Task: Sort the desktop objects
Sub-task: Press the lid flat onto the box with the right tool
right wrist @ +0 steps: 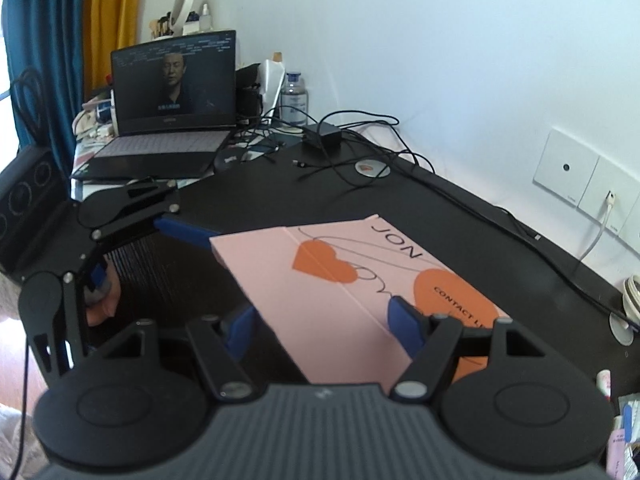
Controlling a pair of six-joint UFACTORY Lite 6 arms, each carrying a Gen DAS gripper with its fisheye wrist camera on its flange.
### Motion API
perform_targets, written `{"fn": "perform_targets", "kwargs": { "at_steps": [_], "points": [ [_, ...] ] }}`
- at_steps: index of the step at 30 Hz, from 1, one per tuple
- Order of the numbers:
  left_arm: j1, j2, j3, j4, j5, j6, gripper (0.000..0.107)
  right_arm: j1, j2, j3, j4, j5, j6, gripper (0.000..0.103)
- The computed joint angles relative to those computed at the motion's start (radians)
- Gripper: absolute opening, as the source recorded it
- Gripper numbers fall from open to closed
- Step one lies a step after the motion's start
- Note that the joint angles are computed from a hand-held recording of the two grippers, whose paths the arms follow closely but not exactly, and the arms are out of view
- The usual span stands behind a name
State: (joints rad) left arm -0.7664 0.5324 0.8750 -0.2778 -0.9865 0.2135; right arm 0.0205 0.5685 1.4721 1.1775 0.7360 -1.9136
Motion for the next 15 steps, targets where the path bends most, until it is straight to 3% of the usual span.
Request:
{"fn": "perform_targets", "kwargs": {
  "at_steps": [15],
  "points": [
    [0.100,-0.043,0.000,0.141,0.084,-0.207,0.103,-0.010,0.006,0.003,-0.003,0.009,-0.067,0.070]
  ]
}}
